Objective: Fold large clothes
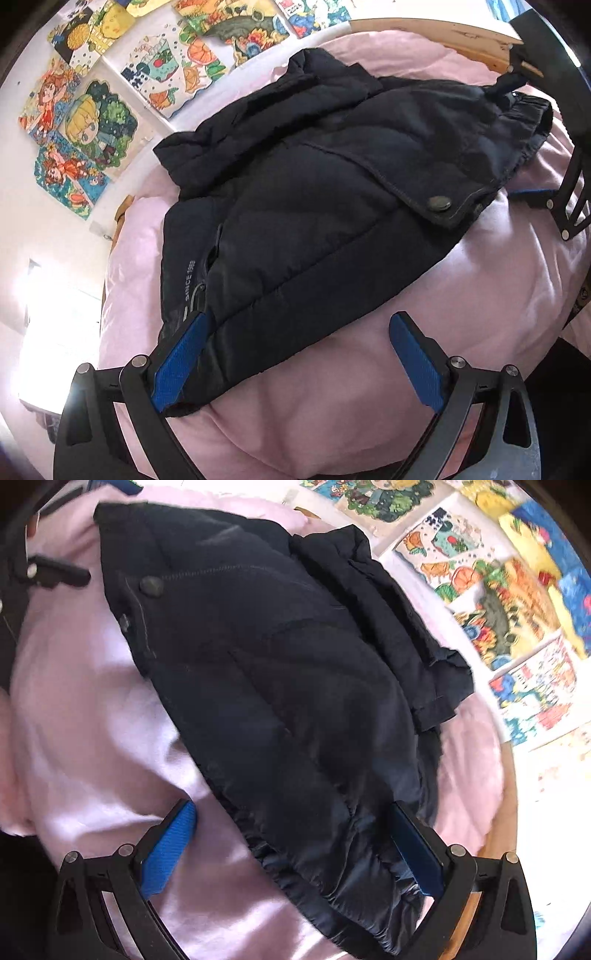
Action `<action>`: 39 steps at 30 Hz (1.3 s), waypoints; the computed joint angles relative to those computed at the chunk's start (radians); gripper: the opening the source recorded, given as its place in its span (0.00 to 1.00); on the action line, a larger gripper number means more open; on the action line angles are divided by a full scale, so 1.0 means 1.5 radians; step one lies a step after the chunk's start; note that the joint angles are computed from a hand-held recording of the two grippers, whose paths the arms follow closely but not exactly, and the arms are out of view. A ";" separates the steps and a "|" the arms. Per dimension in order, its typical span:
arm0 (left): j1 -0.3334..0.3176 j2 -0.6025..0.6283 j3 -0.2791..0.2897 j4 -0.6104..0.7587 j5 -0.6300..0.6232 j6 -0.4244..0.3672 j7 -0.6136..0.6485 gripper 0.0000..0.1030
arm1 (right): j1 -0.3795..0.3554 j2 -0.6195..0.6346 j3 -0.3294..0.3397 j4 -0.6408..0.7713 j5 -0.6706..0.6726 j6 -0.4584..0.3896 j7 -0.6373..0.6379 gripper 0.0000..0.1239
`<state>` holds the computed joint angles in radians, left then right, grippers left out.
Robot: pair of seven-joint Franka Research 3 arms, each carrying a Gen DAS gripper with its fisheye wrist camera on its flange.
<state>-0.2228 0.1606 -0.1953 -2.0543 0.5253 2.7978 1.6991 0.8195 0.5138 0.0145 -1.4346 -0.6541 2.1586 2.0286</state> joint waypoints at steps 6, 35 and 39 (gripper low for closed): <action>0.002 0.003 -0.003 0.010 -0.020 -0.022 0.003 0.93 | -0.003 0.007 -0.006 0.014 0.002 -0.007 0.026 0.81; -0.033 0.058 0.054 0.095 0.198 -0.050 -0.267 0.81 | -0.066 -0.016 -0.013 0.074 0.149 0.122 0.180 0.14; -0.020 0.047 0.048 0.091 0.194 -0.032 -0.279 0.46 | -0.064 -0.023 -0.014 0.058 0.146 0.129 0.182 0.14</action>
<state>-0.2523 0.2311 -0.1237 -1.9175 0.8163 2.7493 1.2812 0.7239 0.4795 -0.0063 -1.3480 -0.4348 2.3516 2.3014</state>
